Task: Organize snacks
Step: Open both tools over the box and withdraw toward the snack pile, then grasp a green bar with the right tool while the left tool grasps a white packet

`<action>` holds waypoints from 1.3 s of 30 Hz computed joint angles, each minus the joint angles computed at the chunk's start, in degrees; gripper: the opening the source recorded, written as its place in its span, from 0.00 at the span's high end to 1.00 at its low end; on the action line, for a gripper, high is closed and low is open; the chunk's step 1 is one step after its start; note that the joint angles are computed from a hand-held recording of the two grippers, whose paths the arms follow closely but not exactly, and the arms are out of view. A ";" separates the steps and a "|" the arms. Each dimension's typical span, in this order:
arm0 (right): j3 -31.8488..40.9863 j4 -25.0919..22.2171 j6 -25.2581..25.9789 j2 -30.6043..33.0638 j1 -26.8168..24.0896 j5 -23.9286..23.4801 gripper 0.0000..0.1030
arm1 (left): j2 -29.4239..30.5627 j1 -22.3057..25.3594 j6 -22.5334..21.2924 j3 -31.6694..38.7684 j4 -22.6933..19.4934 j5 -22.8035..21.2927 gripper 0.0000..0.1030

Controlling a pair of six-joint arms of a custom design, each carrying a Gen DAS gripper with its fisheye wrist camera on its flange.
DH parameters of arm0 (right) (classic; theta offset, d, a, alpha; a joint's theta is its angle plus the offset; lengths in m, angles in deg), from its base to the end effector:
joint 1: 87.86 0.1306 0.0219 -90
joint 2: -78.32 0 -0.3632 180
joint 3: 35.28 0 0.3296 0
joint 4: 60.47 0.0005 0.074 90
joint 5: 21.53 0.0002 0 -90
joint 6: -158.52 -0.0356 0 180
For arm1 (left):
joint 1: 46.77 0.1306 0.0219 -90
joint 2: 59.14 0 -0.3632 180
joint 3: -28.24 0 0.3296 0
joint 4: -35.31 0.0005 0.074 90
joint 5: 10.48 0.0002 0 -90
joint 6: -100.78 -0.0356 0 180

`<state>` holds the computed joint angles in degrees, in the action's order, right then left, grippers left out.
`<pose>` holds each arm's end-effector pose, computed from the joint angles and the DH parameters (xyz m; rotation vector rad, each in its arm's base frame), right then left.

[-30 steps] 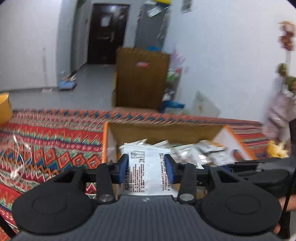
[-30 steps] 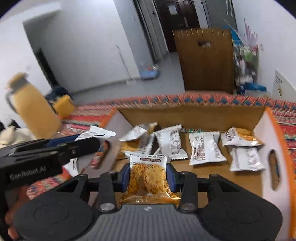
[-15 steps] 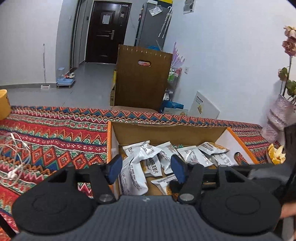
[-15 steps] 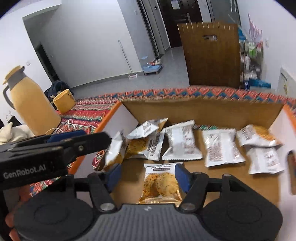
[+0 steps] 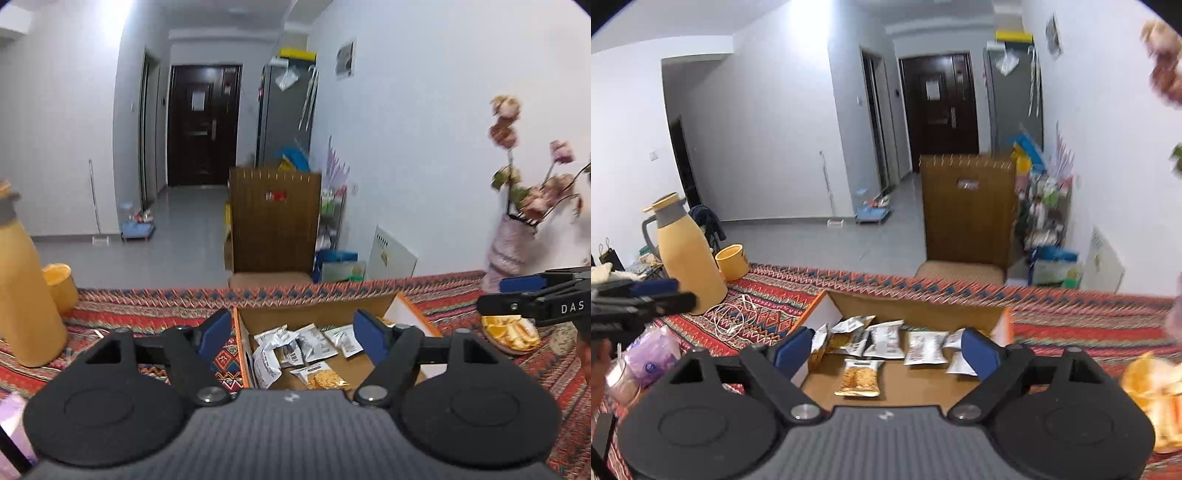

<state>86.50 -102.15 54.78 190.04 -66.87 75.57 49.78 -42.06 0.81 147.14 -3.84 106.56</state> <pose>0.5375 0.2010 0.4681 -0.0609 2.1255 0.2285 0.5560 0.0291 0.4796 0.3767 2.0004 -0.3295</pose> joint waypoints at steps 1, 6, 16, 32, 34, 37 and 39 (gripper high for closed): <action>-2.09 0.58 0.60 -2.14 0.21 0.92 0.11 | -1.75 0.47 -0.05 -1.13 -0.36 0.89 0.24; -12.45 2.80 2.24 -13.28 1.89 4.71 0.10 | -11.86 3.02 -1.27 -10.46 0.66 4.80 0.21; -44.43 17.72 2.63 -40.53 10.00 11.05 0.00 | -39.94 12.97 -5.36 -49.79 21.44 14.45 0.07; -72.17 24.81 -15.86 -45.84 43.85 53.47 0.00 | -54.99 26.71 -11.13 -74.14 21.51 15.51 0.01; -70.82 19.38 -22.41 -41.58 44.70 55.51 0.00 | -54.42 25.96 -10.94 -74.47 21.33 15.23 0.01; -71.37 20.67 -24.79 -39.15 43.41 52.54 0.00 | -53.60 24.25 -10.55 -75.16 21.69 13.82 0.01; -71.77 22.19 -24.98 -38.28 42.00 51.04 0.00 | -52.37 22.38 -10.06 -75.24 22.25 11.77 0.01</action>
<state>14.73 -79.96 29.80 151.76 -24.88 126.61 -2.59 -19.67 -9.25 71.90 18.41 118.33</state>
